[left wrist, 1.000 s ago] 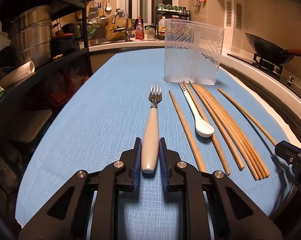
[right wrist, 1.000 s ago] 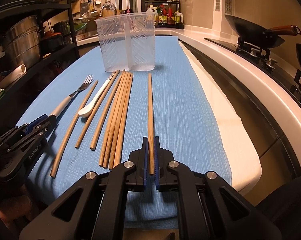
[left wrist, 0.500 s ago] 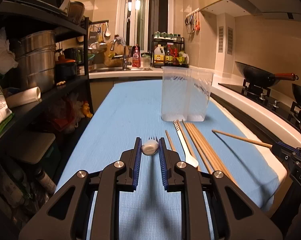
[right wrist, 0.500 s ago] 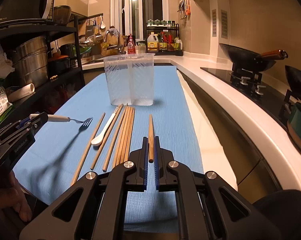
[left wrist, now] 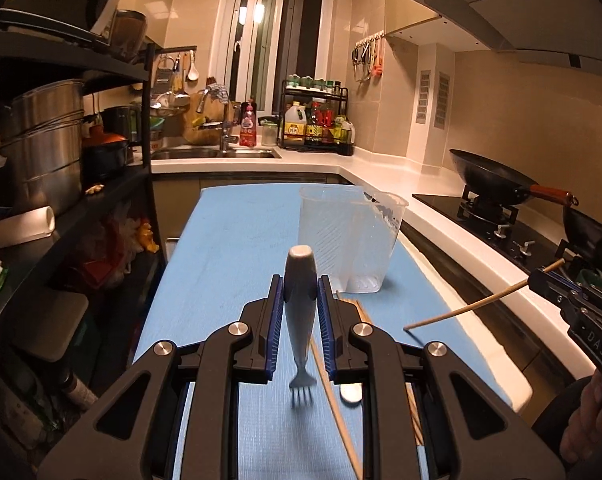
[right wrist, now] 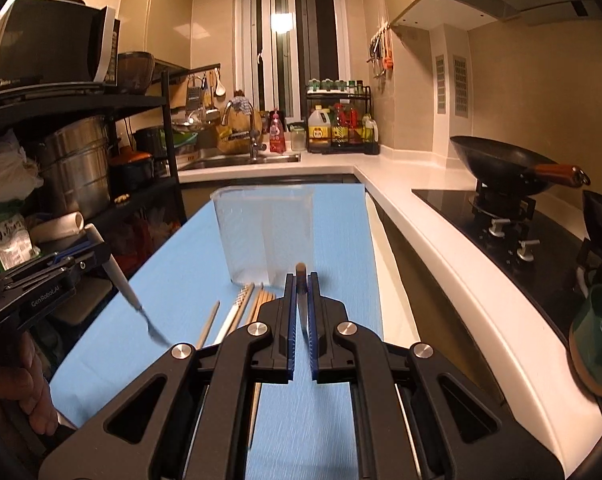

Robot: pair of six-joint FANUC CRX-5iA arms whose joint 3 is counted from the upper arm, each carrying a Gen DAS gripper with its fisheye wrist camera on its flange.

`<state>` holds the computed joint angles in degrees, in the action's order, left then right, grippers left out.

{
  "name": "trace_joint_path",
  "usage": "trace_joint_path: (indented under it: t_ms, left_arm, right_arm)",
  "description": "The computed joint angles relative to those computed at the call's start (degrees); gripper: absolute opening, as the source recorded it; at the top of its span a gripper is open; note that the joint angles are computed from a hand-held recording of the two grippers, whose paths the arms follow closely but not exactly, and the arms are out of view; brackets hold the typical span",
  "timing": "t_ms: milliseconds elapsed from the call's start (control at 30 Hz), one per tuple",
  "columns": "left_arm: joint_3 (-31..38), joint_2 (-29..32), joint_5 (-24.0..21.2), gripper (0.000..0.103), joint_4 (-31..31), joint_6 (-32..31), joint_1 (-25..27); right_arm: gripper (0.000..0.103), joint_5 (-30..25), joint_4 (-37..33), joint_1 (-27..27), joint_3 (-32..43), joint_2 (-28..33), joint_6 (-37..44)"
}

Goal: Organize utensils
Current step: 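Lift the fork with the left tool while the right tool lifts the chopstick toward the holder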

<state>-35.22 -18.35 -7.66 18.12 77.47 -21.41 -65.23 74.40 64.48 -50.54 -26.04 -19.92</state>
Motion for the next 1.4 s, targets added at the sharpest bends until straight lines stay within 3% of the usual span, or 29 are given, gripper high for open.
trace_joint_path:
  t_ms: [67, 133, 300, 567, 767, 967, 1233, 1400]
  left_arm:
    - [-0.4, 1.2, 0.2, 0.017, 9.2, -9.2, -0.2]
    - [0.4, 2.4, -1.0, 0.017, 14.2, -14.3, -0.1]
    - [3.7, 5.2, -5.6, 0.017, 16.8, -16.3, 1.5]
    - [10.0, 8.2, -9.8, 0.017, 12.9, -12.8, 2.8]
    - [20.4, 11.7, -18.8, 0.017, 6.4, -7.4, 4.5]
    - [31.6, 15.8, -26.3, 0.017, 4.2, -6.2, 5.3]
    - [42.7, 22.6, -26.4, 0.017, 5.3, -6.0, 3.7]
    - [44.9, 27.0, -25.1, 0.017, 5.4, -5.8, 2.4]
  right_arm:
    - [0.005, 2.5, 1.9, -2.6, 0.6, 0.1, 0.8]
    - [0.005, 5.0, 3.3, -5.0, 1.2, 0.2, 1.7]
    - [0.005, 9.3, 4.8, -9.0, 3.2, 1.0, 3.9]
    - [0.005, 14.6, 4.8, -13.8, 7.0, 2.1, 7.5]
    - [0.005, 18.3, 1.4, -17.2, 13.2, 3.6, 14.3]
    - [0.005, 22.0, -2.0, -20.1, 20.3, 5.6, 20.5]
    - [0.005, 26.1, 2.9, -25.9, 26.1, 10.2, 20.2]
    - [0.005, 28.9, 5.6, -29.7, 25.0, 12.9, 16.1]
